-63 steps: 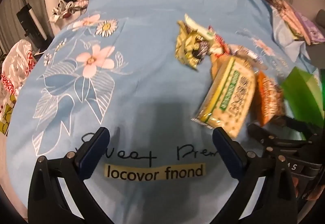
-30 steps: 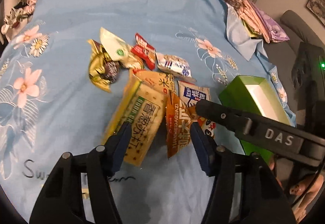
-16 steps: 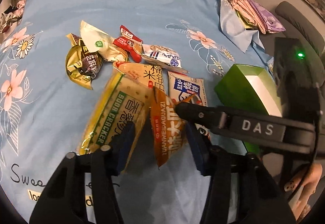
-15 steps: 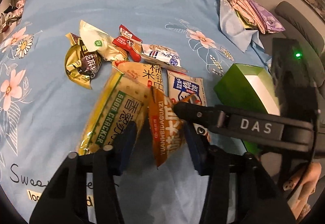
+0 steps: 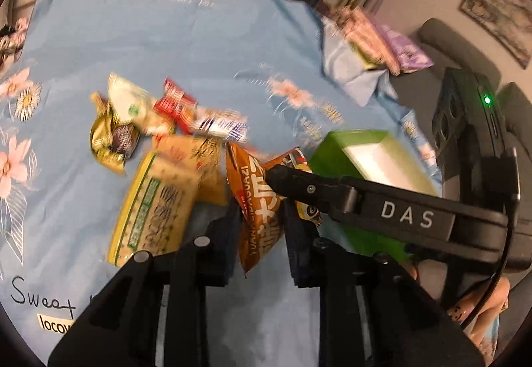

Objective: Organize snacks
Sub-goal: 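Carry the panda-face bag over the green-rimmed box with the right gripper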

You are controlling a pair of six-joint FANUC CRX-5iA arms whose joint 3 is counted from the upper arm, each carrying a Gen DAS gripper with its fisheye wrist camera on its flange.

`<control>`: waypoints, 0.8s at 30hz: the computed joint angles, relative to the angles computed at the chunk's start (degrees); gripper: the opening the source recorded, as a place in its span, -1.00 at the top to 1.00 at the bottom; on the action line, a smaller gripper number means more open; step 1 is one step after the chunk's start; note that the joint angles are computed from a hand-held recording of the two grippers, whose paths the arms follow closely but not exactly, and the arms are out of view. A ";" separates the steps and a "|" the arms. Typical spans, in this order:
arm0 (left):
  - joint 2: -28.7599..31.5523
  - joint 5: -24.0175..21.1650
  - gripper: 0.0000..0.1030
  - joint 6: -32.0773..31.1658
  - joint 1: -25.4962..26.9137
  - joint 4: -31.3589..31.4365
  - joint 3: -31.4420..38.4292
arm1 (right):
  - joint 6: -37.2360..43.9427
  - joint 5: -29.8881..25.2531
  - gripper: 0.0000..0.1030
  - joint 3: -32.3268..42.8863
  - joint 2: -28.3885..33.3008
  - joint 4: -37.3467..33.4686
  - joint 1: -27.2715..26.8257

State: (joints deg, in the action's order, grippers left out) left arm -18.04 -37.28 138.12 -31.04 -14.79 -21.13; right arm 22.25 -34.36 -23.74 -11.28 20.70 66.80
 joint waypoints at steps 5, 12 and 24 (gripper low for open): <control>1.70 0.19 0.57 4.06 -4.60 -6.35 5.24 | -13.78 -0.19 0.18 -5.62 -5.21 16.44 1.70; 6.70 5.93 0.56 -4.48 -5.18 -1.22 8.62 | -25.21 -5.85 0.18 -10.75 -11.76 27.72 1.81; 16.40 11.03 0.55 -27.42 -3.70 21.20 10.28 | -30.54 -15.64 0.18 -12.62 -15.36 25.73 -0.77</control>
State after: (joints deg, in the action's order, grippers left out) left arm -1.64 -26.25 110.70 -34.73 6.41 -10.85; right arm -8.29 -50.00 -36.36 -26.64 46.43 66.03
